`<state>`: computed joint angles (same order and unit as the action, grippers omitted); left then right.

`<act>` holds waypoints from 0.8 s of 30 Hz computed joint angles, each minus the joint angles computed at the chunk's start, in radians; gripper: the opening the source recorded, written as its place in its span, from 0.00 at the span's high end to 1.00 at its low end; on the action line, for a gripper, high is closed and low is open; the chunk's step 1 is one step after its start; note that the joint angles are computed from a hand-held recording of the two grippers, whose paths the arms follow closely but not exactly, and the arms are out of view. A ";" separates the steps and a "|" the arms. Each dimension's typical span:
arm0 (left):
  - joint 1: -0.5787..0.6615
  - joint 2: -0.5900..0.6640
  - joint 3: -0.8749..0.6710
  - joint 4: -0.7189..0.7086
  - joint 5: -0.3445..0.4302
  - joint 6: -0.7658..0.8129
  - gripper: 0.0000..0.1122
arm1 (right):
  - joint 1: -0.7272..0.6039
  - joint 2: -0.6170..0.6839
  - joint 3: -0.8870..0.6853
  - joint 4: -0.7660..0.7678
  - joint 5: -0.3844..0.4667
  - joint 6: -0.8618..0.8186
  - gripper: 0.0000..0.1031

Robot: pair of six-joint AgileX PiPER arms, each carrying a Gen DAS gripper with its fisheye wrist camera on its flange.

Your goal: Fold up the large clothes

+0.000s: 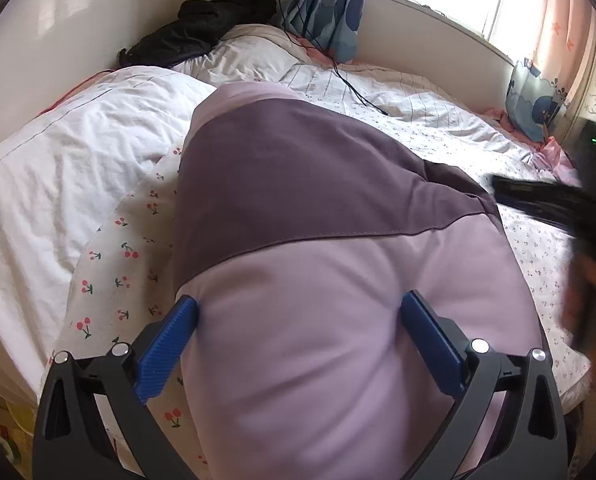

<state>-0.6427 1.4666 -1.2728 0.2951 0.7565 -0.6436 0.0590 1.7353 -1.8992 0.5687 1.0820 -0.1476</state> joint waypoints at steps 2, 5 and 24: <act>-0.005 -0.012 0.023 0.020 -0.018 -0.023 0.13 | 0.020 -0.171 0.164 0.048 -0.037 -0.059 0.41; -0.015 -0.020 0.042 0.055 -0.032 -0.059 0.13 | 0.165 -0.258 0.274 -0.135 -0.041 0.060 0.38; -0.438 -0.220 0.157 0.443 0.366 -0.451 0.13 | 0.564 -0.442 0.507 -0.726 -0.090 0.603 0.07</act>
